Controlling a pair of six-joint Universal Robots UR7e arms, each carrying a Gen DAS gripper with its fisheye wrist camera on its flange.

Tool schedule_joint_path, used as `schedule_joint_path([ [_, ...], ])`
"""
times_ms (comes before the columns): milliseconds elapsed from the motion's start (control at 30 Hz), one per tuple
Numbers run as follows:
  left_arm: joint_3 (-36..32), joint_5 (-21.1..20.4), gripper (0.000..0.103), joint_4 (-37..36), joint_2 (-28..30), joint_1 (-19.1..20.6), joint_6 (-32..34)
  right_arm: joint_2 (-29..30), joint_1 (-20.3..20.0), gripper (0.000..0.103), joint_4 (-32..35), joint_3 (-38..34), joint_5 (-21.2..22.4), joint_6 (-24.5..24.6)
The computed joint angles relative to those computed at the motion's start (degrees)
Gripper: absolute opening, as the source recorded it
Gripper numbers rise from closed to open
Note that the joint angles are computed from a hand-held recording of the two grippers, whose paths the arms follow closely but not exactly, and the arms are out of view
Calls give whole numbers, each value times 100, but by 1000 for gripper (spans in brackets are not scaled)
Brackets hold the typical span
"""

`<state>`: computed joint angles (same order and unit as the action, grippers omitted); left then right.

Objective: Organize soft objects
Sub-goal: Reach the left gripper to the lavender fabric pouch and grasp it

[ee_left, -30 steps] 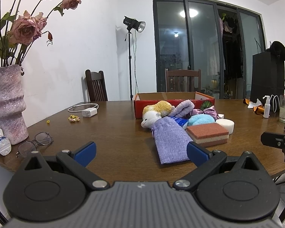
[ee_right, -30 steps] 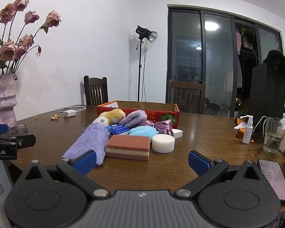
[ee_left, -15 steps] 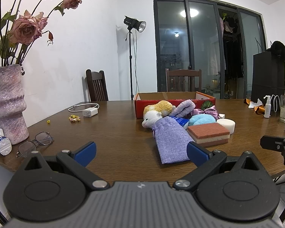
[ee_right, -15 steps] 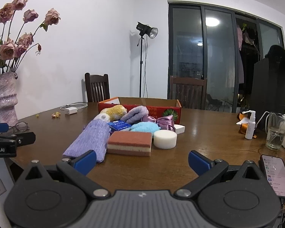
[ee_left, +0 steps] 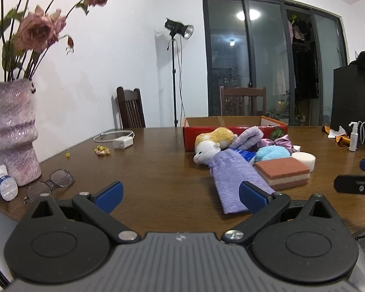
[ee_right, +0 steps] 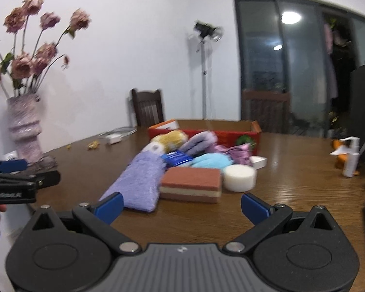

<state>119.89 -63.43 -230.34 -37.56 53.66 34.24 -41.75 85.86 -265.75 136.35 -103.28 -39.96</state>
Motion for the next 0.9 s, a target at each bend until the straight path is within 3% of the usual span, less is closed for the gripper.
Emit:
schedule_joint_path([
  [167, -297, -96, 103, 227, 70, 160, 89, -116, 140, 90, 1187, -556, -91, -142],
  [300, -565, -75, 103, 494, 149, 248, 104, -220, 133, 77, 2445, -1097, -155, 172],
  [400, -759, -176, 103, 795, 164, 321, 168, -154, 77, 69, 2930, -1489, -124, 209],
  [500, -930, -245, 103, 942, 198, 335, 221, -120, 70, 52, 3435, -1789, -198, 359],
  [633, -1143, -510, 103, 1139, 236, 333, 212, -223, 88, 15, 3816, -1714, -116, 124],
  [900, -1728, -1010, 103, 2427, 342, 324, 98, -914, -102, 10, 3943, -781, -60, -511],
])
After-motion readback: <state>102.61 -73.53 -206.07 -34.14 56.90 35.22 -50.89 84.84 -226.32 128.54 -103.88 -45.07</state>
